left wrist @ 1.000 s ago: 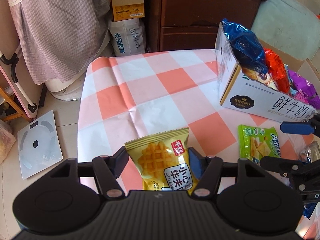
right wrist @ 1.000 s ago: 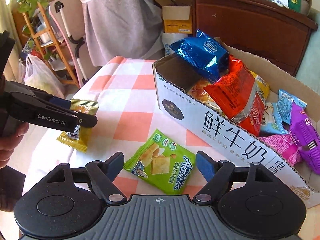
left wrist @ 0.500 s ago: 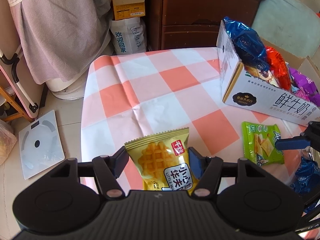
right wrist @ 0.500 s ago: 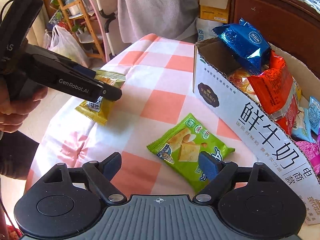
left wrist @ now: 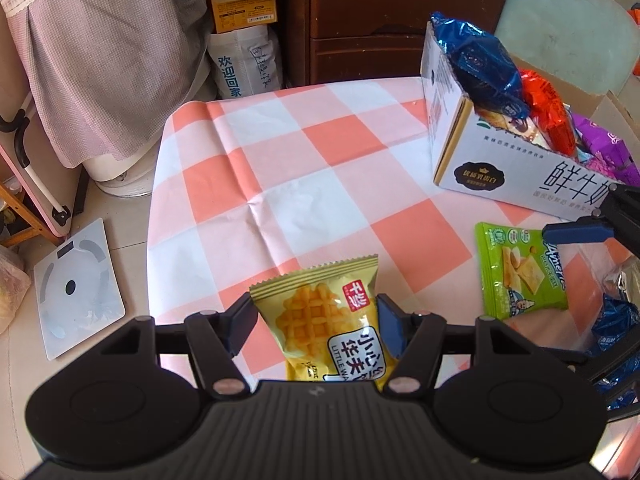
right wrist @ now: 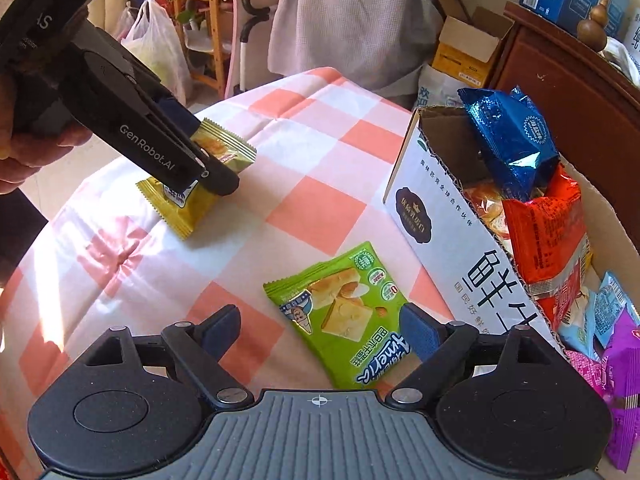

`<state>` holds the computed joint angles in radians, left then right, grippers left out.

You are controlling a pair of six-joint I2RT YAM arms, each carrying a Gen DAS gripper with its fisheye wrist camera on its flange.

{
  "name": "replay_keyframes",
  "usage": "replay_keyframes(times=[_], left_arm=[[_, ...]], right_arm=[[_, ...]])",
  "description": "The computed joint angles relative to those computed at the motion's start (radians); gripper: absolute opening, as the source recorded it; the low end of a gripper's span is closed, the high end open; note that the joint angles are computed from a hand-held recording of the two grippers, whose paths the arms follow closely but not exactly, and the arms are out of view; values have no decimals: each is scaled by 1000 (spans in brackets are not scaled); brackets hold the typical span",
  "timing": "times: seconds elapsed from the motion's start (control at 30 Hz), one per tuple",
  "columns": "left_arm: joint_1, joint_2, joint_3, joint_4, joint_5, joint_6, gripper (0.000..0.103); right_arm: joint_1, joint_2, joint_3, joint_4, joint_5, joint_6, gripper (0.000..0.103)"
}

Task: Organize snacks
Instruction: 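Close the left gripper on the yellow waffle packet while the right gripper grasps the green Amenia packet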

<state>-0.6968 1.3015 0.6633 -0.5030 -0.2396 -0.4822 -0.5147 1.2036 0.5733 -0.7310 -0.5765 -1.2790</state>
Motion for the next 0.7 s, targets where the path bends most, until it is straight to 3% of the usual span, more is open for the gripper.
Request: replay_keyframes(times=[0.13, 0.3, 0.5, 0.57, 0.7], left_arm=[[-5, 6, 3, 2, 0, 1, 63], [-20, 21, 8, 2, 3, -9, 63], [-33, 33, 17, 3, -7, -16, 63], [-40, 31, 18, 5, -13, -18, 63], [-58, 20, 25, 0, -26, -35, 63]], right_arm=[[-10, 19, 12, 25, -36, 3, 93], [36, 79, 3, 129, 12, 72, 95], [43, 101, 26, 58, 34, 65, 91], [35, 125, 49, 23, 28, 99, 85], [11, 91, 38, 4, 8, 113, 56]])
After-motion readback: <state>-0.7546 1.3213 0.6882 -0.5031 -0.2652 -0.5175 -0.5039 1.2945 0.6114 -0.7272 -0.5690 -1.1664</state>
